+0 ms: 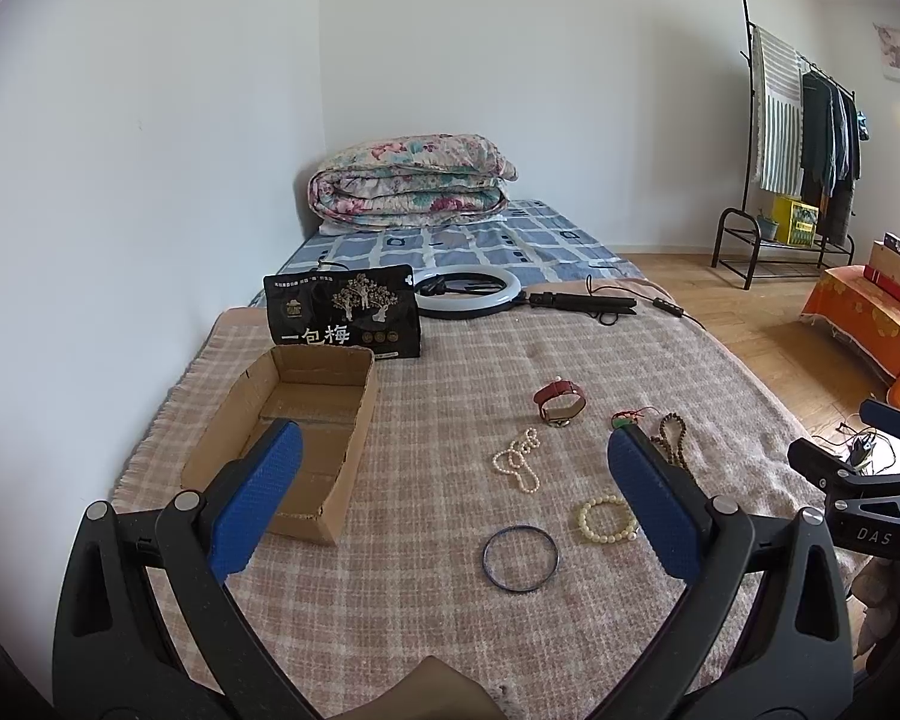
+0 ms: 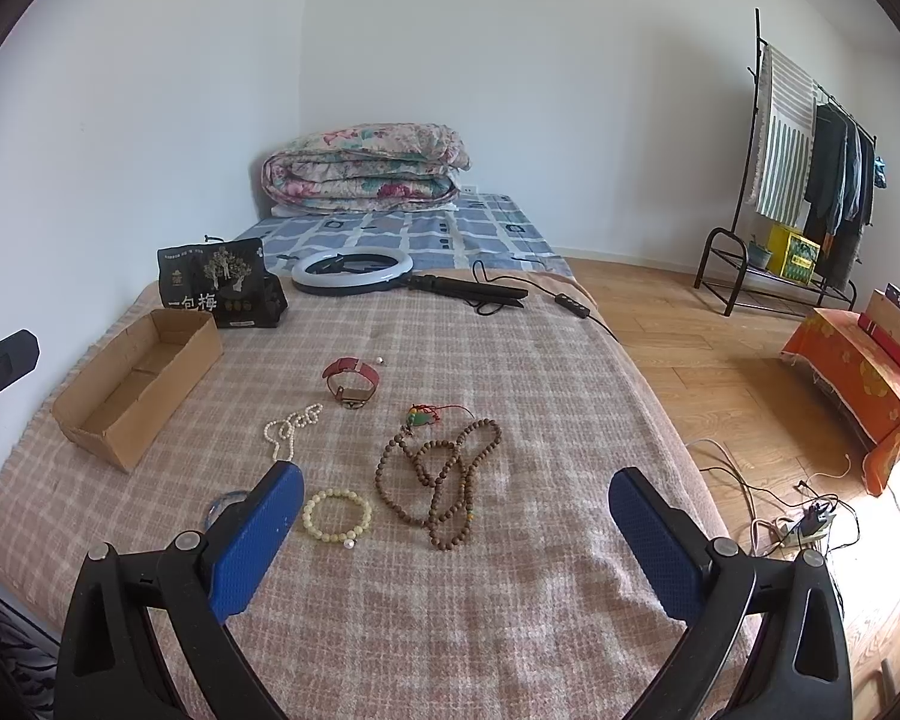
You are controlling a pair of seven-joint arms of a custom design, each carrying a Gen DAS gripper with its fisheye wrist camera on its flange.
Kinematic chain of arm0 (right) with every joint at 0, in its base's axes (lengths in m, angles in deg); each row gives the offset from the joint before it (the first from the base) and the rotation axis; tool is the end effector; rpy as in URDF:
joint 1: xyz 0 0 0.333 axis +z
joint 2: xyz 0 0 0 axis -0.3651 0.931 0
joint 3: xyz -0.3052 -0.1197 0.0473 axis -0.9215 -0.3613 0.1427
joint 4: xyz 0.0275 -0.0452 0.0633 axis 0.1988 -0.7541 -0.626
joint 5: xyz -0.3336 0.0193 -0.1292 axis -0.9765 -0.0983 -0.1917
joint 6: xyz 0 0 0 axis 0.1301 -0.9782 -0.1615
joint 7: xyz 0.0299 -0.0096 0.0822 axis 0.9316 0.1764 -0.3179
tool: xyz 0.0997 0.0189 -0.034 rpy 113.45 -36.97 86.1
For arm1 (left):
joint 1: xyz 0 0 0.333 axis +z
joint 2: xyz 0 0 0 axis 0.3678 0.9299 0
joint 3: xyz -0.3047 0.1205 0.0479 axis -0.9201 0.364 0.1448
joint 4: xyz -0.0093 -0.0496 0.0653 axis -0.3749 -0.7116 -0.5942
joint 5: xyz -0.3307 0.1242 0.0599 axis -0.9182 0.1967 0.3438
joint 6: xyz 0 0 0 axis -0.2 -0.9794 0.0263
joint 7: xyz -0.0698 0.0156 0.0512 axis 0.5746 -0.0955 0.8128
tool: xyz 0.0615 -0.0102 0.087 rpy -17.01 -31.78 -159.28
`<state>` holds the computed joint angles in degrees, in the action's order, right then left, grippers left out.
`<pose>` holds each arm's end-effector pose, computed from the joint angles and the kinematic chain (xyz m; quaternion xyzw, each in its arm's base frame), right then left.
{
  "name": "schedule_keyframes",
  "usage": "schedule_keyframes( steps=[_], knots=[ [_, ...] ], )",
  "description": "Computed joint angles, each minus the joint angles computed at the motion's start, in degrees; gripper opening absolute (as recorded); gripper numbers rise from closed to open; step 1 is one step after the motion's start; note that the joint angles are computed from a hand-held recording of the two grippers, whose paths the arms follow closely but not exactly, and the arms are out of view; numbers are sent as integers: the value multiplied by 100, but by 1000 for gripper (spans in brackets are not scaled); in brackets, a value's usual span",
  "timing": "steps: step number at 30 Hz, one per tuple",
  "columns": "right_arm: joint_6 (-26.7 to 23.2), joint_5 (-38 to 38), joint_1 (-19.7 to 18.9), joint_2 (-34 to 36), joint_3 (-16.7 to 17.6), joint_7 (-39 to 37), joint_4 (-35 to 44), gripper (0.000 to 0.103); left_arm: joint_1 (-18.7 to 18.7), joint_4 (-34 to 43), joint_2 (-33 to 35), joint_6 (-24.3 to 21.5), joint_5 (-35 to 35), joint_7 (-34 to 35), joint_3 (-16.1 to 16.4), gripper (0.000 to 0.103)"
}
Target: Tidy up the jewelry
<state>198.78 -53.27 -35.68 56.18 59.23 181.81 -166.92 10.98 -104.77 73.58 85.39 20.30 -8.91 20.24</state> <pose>0.4169 0.0898 0.5683 -0.6170 0.6472 -0.3516 0.2773 0.4406 -0.2823 0.5882 -0.5714 0.6477 -0.3679 0.3444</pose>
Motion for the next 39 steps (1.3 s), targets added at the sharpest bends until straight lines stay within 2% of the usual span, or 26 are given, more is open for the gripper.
schedule_keyframes(
  steps=[39],
  knots=[
    [-47,48,126,15,-93,-20,-35,103,29,-12,-15,53,-12,1,5,103]
  ],
)
